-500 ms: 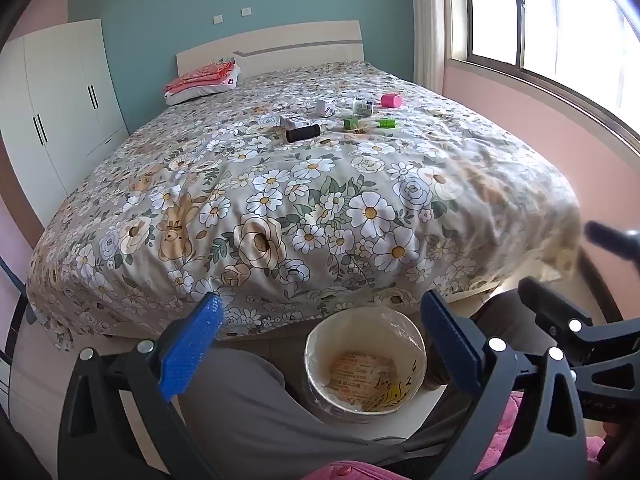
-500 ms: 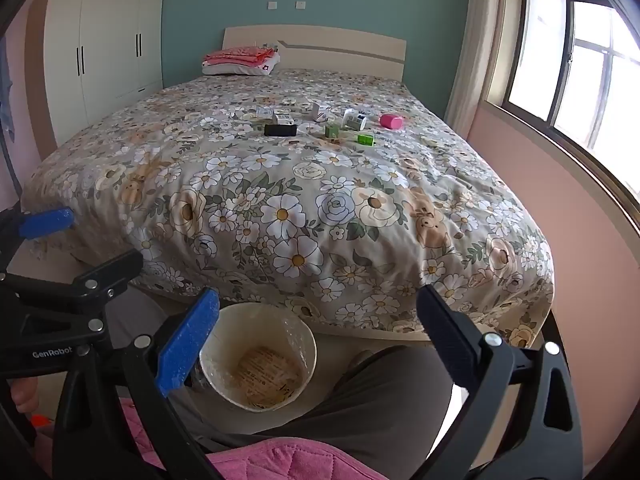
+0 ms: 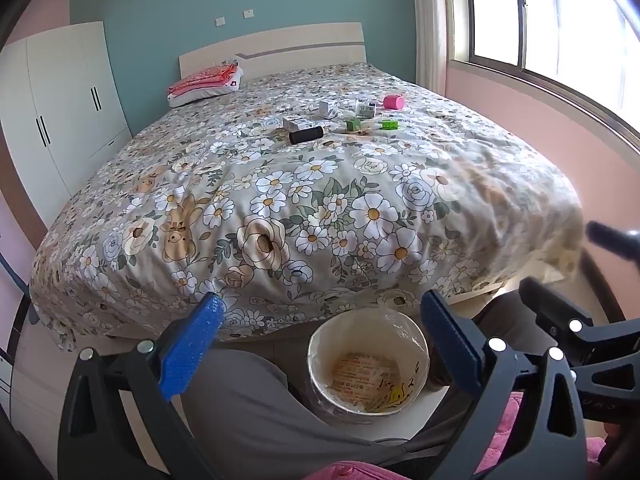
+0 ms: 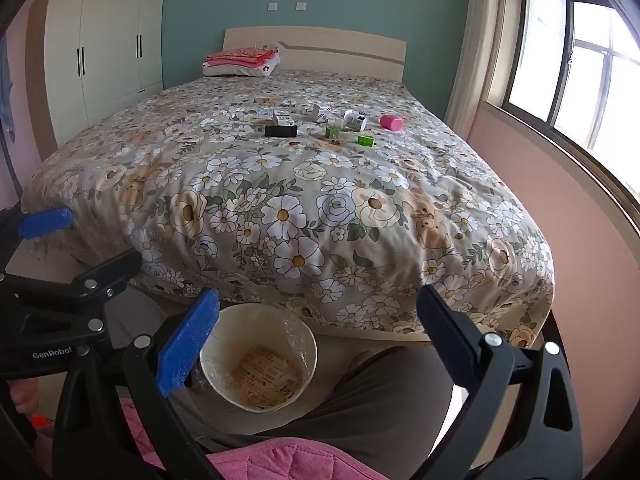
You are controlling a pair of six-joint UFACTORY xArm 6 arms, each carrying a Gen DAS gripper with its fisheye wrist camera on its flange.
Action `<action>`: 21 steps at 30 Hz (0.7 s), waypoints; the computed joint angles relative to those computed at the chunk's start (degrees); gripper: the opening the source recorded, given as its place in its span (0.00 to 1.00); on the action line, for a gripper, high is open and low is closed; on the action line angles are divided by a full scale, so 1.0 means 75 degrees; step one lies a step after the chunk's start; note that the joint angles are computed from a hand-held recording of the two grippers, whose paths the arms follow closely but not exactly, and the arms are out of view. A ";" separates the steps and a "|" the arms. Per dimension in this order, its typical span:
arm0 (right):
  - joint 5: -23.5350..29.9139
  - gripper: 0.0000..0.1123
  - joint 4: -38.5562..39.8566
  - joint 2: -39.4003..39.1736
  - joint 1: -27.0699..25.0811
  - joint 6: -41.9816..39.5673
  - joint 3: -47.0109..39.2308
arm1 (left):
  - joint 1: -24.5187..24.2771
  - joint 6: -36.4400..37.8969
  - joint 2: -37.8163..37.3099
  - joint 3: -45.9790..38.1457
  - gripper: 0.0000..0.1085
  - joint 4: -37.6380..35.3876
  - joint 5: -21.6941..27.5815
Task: Collect trash
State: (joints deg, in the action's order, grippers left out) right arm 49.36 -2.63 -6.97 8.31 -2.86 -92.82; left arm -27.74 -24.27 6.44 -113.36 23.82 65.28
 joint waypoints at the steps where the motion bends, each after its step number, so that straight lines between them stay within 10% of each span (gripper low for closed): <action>1: 0.0012 0.86 0.0005 0.0011 0.0000 0.0002 -0.0010 | 0.0000 0.0000 0.0000 0.0000 0.93 0.0000 0.0000; 21: -0.0058 0.86 -0.0008 -0.0051 0.0012 0.0025 0.0110 | -0.0010 -0.0002 0.0012 -0.0015 0.93 0.0030 0.0016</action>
